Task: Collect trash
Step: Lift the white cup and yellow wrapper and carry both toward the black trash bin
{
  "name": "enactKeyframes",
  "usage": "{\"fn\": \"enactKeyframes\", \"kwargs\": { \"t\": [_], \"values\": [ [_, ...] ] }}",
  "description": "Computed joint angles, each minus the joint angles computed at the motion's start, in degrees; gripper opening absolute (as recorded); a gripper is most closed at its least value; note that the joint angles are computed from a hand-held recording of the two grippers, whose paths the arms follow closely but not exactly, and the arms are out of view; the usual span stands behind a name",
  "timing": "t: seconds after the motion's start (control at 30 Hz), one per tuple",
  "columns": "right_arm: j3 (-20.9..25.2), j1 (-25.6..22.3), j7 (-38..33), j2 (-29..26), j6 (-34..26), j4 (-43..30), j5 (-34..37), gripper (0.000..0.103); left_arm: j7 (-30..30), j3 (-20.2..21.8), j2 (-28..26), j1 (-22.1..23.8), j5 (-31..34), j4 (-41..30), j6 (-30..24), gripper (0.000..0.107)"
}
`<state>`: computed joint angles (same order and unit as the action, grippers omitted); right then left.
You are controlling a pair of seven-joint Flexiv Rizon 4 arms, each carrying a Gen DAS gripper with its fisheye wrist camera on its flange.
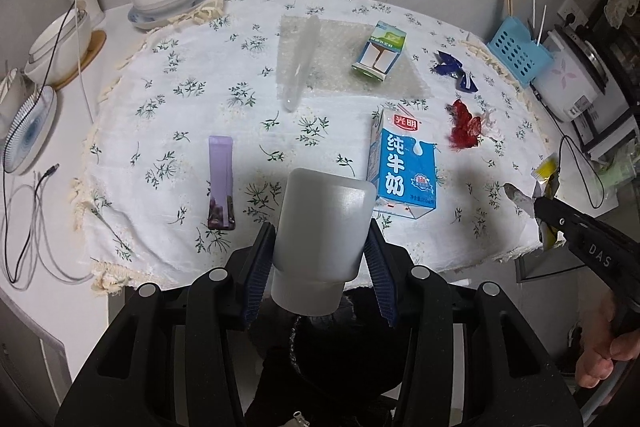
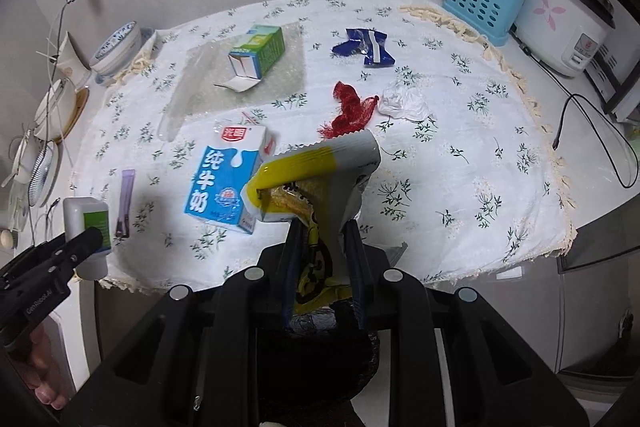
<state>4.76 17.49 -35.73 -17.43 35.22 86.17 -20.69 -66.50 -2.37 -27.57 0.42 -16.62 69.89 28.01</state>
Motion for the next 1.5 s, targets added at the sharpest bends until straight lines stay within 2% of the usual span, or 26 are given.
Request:
{"fn": "enactKeyframes", "kwargs": {
  "t": [0.33, 1.1, 1.5],
  "values": [
    [0.9, 1.0, 1.2, 3.6, 0.7, 2.5, -2.3, 0.021, 2.2, -0.1, 4.9, 0.6, -2.3, 5.7, 1.6, 0.044],
    [3.1, 1.3, 4.5, 9.2, 2.6, 10.9, -4.7, 0.021, 5.2, 0.8, 11.2, -0.3, -3.5, 16.1, 4.6, 0.044],
    [4.5, 1.8, 3.3, 10.1, 2.6, 14.6, -1.6, 0.021, 5.8, 1.3, 13.3, -1.0, -2.9, 22.1, 5.4, 0.044]
  ]
}}
